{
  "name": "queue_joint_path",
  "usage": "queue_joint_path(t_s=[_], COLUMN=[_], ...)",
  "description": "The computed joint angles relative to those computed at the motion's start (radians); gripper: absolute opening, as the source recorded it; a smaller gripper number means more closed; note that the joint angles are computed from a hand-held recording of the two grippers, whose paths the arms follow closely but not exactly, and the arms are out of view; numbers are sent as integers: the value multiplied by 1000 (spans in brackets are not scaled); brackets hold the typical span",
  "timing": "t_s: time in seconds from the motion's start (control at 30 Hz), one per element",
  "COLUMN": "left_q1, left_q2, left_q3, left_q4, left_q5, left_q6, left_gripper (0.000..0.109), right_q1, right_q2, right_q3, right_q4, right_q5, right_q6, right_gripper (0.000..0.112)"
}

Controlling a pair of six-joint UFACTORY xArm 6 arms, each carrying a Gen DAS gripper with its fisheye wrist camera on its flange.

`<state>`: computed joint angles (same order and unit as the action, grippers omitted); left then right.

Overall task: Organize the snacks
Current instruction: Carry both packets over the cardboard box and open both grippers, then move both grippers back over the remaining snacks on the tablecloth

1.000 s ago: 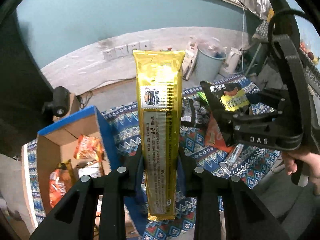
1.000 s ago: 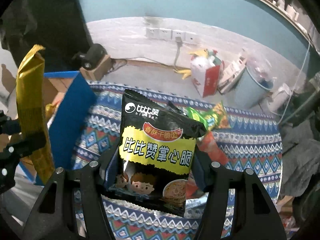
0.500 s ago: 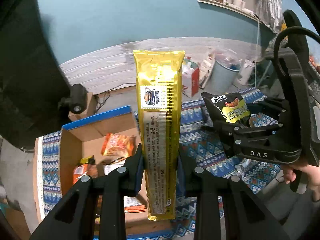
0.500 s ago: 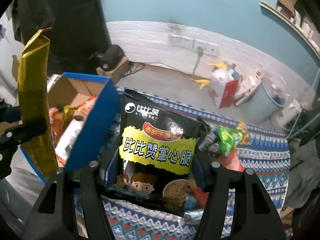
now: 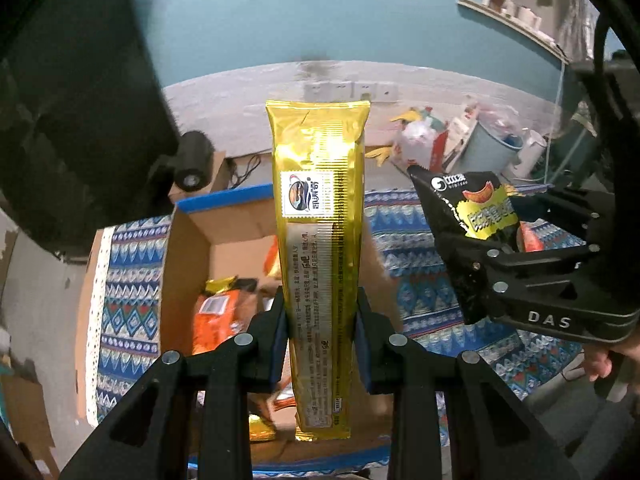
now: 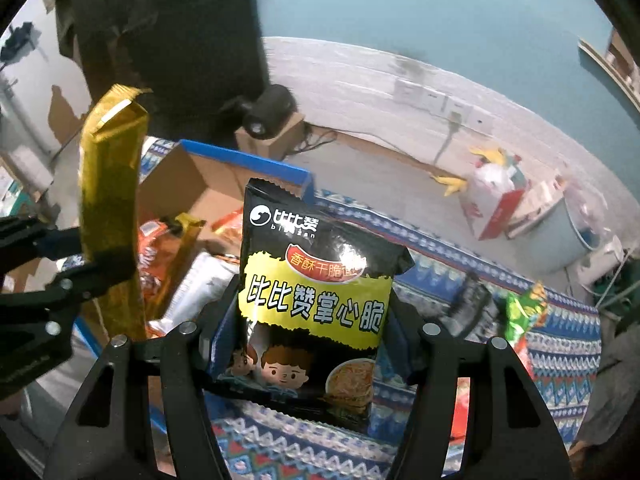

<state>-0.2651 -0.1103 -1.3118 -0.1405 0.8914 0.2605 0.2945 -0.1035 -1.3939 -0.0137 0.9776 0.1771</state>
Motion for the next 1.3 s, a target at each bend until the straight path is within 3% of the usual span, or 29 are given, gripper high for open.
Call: queue_joint_path(t_s=[0.33, 0.67, 0.77, 0.9, 1.1, 1.3], left_q1=[76, 92, 90, 80, 54, 2], left_q2=[31, 59, 57, 46, 35, 23], left_q3=[22, 24, 25, 32, 33, 40], left_q4=[-6, 33, 42, 59, 53, 40], left_q5=[-2, 15, 14, -3, -1, 15], left_q6=[13, -17, -25, -39, -39, -30], left_gripper=[29, 30, 35, 53, 61, 62], right_q1=[66, 92, 92, 94, 76, 36], right_q2=[126, 195, 201, 186, 131, 51], right_q3=[-95, -137, -147, -138, -96, -22], right_q4=[24, 71, 85, 57, 37, 23], right_q5=[11, 32, 48, 50, 42, 55], right_q6=[-9, -49, -66, -58, -34, -8], right_gripper=[62, 63, 64, 68, 73, 74])
